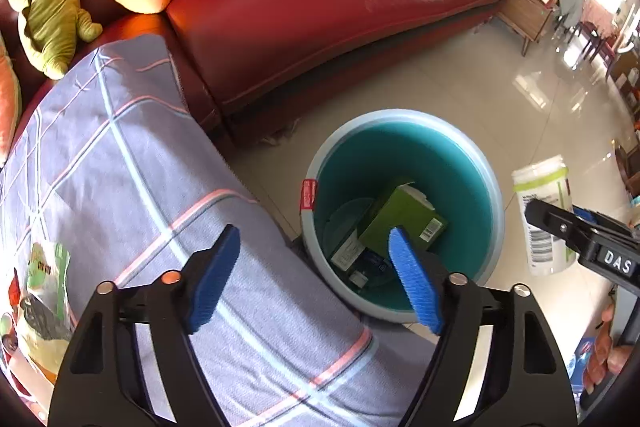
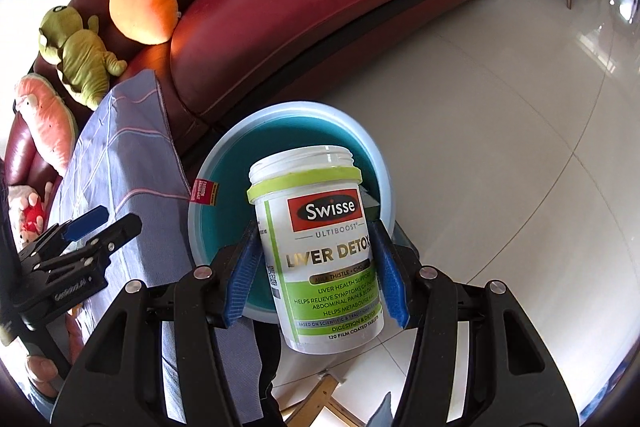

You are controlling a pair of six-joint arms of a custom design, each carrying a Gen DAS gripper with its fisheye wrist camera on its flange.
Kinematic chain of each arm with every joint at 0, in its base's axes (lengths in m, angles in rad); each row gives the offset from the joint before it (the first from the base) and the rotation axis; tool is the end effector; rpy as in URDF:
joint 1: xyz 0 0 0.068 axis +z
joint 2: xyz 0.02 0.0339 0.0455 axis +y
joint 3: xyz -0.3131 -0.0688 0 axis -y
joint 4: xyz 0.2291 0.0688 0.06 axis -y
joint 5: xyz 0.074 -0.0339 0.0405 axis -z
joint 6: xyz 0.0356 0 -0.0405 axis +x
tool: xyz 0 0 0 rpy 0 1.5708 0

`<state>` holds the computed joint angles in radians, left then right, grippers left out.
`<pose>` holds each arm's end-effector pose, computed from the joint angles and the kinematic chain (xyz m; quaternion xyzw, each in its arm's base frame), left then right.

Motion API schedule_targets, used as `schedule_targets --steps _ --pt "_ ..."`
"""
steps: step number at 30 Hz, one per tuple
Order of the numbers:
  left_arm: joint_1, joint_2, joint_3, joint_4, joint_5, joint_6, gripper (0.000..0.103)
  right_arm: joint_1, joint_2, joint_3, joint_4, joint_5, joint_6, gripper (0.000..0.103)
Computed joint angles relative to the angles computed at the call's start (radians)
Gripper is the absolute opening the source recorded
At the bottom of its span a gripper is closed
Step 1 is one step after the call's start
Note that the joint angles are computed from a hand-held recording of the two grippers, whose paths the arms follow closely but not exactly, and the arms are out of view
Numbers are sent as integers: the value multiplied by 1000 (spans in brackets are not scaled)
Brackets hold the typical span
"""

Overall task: Collect trash
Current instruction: 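Carry bread box and Swisse bottle to the bin and release both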

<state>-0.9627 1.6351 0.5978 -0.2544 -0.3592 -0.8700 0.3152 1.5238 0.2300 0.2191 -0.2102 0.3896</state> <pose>0.1462 -0.1881 0.1560 0.0203 0.9745 -0.0009 0.2237 0.1664 0.0621 0.1266 0.0101 0.9643 0.1797 0.1941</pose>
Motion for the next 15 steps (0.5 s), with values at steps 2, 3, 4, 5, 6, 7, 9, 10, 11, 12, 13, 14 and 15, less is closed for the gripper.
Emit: schedule_targets --steps 2,3,4,5,6,7,9,10,11,12,13,14,15 --pt "-18 -14 -16 -3 -2 -25 84 26 23 6 12 0 12 52" --pt "-25 -24 -27 -3 -2 -38 84 45 45 12 22 -5 20 52" --pt "-27 -38 -43 3 0 -49 84 61 61 15 32 -9 26 52" --pt "-32 -50 -54 4 0 -60 84 92 87 22 46 -10 37 52" --pt "-39 -64 -64 3 0 -74 84 128 113 35 53 -6 49 52" --pt "-38 -79 -79 4 2 -83 85 157 134 46 57 -4 57 53" --pt "-41 -101 -97 0 6 -96 85 213 171 74 62 -6 80 54" --pt "-40 -115 -106 -4 6 -101 86 231 179 82 63 -1 89 59" --pt "-41 -129 -115 -8 5 -107 86 252 182 92 61 13 101 64" --pt "-45 -140 -121 -13 2 -114 86 268 177 98 56 26 112 65" --pt "-50 -157 -131 -17 -1 -123 87 274 174 102 51 30 115 66" --pt "-53 -172 -140 -21 -2 -131 88 283 171 107 45 34 123 66" --pt "-55 -186 -150 -21 -2 -137 89 290 167 110 37 42 131 67"
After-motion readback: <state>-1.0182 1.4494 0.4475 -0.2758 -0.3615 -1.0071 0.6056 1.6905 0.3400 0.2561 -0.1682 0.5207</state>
